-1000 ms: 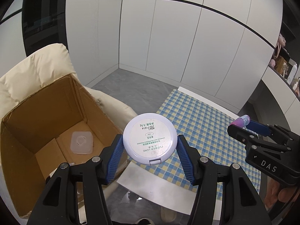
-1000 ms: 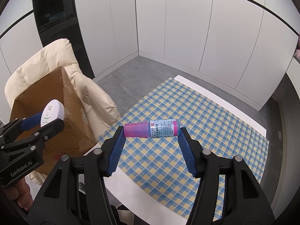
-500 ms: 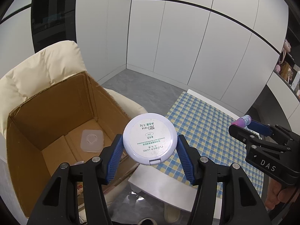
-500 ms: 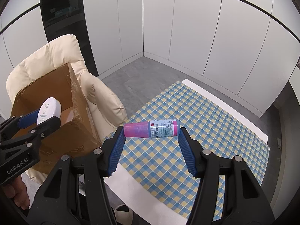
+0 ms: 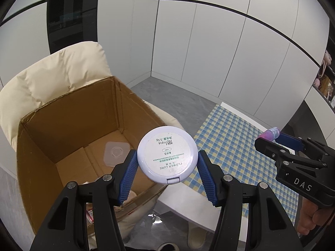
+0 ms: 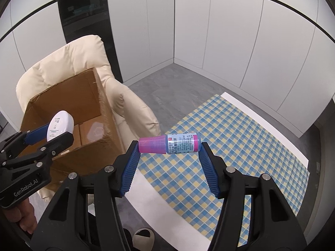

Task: Organize objects
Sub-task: 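Carry the white compact with the left tool while the right tool carries the pink tube toward the box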

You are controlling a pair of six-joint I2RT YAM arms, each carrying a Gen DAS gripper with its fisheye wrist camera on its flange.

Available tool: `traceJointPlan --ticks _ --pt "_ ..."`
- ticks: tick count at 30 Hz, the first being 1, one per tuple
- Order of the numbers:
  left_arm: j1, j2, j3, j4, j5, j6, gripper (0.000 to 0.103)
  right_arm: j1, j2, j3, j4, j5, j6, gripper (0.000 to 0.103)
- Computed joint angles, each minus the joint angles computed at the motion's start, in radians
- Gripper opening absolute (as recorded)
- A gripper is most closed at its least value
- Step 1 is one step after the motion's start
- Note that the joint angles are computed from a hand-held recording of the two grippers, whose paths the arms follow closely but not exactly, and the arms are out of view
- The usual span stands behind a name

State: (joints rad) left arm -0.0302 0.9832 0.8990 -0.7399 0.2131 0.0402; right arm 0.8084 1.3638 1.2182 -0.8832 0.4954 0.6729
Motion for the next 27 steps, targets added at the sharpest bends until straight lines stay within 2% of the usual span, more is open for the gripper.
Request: traceJointPlan --ticks 27 --pt "0.267 0.001 0.006 -0.057 0.088 0.138 0.058 0.083 0.166 0.147 0.031 0.001 -0.023 0.06"
